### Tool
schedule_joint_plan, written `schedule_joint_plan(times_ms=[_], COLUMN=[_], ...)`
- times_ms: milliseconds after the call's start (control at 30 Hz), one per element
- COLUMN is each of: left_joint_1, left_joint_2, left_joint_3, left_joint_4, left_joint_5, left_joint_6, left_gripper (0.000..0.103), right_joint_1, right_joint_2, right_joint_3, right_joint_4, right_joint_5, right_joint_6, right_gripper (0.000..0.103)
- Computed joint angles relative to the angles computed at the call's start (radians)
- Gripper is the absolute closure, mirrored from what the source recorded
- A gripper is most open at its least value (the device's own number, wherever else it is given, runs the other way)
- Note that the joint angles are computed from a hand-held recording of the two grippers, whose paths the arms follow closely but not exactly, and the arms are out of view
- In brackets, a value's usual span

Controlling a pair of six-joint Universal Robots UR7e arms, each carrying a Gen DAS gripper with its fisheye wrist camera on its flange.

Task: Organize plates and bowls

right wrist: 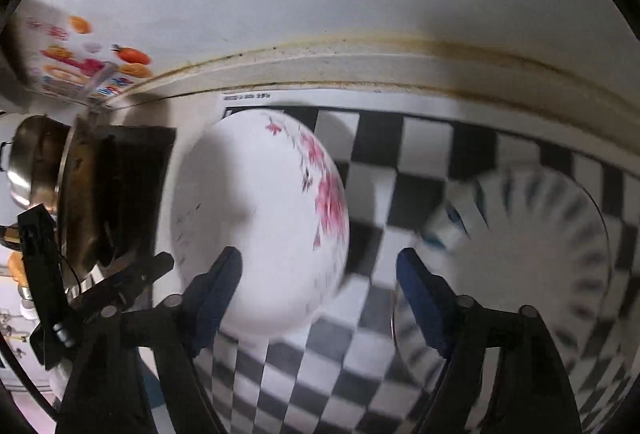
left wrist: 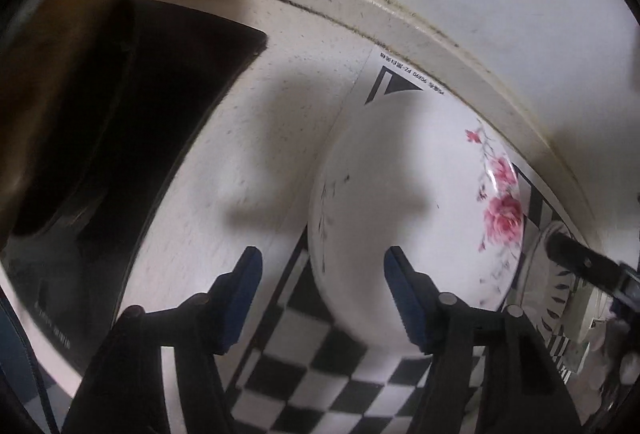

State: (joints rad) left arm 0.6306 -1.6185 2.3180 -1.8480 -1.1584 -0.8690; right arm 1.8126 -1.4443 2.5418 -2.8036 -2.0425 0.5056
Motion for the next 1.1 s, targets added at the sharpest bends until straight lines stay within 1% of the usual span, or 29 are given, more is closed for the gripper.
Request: schedule_joint_plan(times_ms=[33, 67, 100, 133, 167, 200, 233, 267, 300, 333, 367, 400, 433, 500, 567, 733, 833, 967, 1100], left_joint_1=[0.016, 0.03, 0.042, 0.055, 0.063, 0.068, 0.074, 0.076, 0.076, 0.074, 0.071, 0.066, 0.063, 0.06, 0.056, 0.017, -0.023, -0.089, -0.164], left_joint_2=[0.017, 0.035, 0.048, 0.064, 0.078, 0.089, 0.101, 0.112, 0.118, 0.118, 0.116, 0.11, 0.104, 0.088, 0.086, 0.035, -0.014, -0.059, -0.106], left_joint_3=[-0.002, -0.005, -0.007, -0.01, -0.012, -0.013, -0.013, -0.013, -0.011, -0.006, -0.001, 0.004, 0.008, 0.017, 0.019, 0.04, 0.044, 0.048, 0.039], left_joint_4=[-0.018, -0.035, -0.052, -0.068, -0.073, -0.077, -0.084, -0.081, -0.084, -0.088, -0.088, -0.087, -0.088, -0.087, -0.087, -0.064, -0.017, 0.036, 0.102], left_joint_5=[-0.003, -0.007, -0.016, -0.029, -0.035, -0.041, -0.048, -0.048, -0.045, -0.045, -0.042, -0.041, -0.043, -0.05, -0.044, -0.046, -0.04, -0.043, -0.055], left_joint_6=[0.018, 0.037, 0.056, 0.078, 0.089, 0.098, 0.111, 0.116, 0.121, 0.125, 0.125, 0.124, 0.122, 0.113, 0.11, 0.081, 0.064, 0.02, -0.026], left_gripper=[0.048, 0.048, 0.049, 0.052, 0.059, 0.06, 0.064, 0.067, 0.068, 0.068, 0.068, 0.068, 0.069, 0.069, 0.069, 0.069, 0.069, 0.069, 0.069], right_joint_1=[-0.019, -0.038, -0.05, -0.068, -0.084, -0.096, -0.108, -0.12, -0.133, -0.143, -0.152, -0.148, -0.145, -0.123, -0.105, -0.096, -0.088, -0.067, -0.036], right_joint_2=[0.028, 0.065, 0.087, 0.11, 0.125, 0.138, 0.149, 0.16, 0.169, 0.179, 0.188, 0.192, 0.195, 0.205, 0.217, 0.213, 0.195, 0.143, 0.054], right_joint_3=[-0.016, -0.042, -0.058, -0.077, -0.088, -0.096, -0.104, -0.113, -0.118, -0.127, -0.127, -0.126, -0.127, -0.135, -0.141, -0.121, -0.101, -0.065, -0.024], right_joint_4=[-0.001, 0.003, 0.012, 0.025, 0.027, 0.029, 0.039, 0.049, 0.055, 0.071, 0.076, 0.07, 0.071, 0.099, 0.106, 0.091, 0.073, 0.055, 0.075], right_joint_5=[-0.002, -0.007, -0.01, -0.001, 0.009, 0.016, 0.022, 0.032, 0.042, 0.05, 0.056, 0.048, 0.048, 0.011, -0.02, -0.008, 0.001, 0.019, 0.024], right_joint_6=[-0.021, -0.042, -0.051, -0.065, -0.077, -0.084, -0.089, -0.095, -0.106, -0.109, -0.113, -0.114, -0.117, -0.105, -0.108, -0.082, -0.072, -0.062, -0.044], right_gripper=[0.025, 0.03, 0.031, 0.031, 0.034, 0.037, 0.038, 0.044, 0.049, 0.051, 0.056, 0.066, 0.07, 0.076, 0.077, 0.078, 0.078, 0.08, 0.081])
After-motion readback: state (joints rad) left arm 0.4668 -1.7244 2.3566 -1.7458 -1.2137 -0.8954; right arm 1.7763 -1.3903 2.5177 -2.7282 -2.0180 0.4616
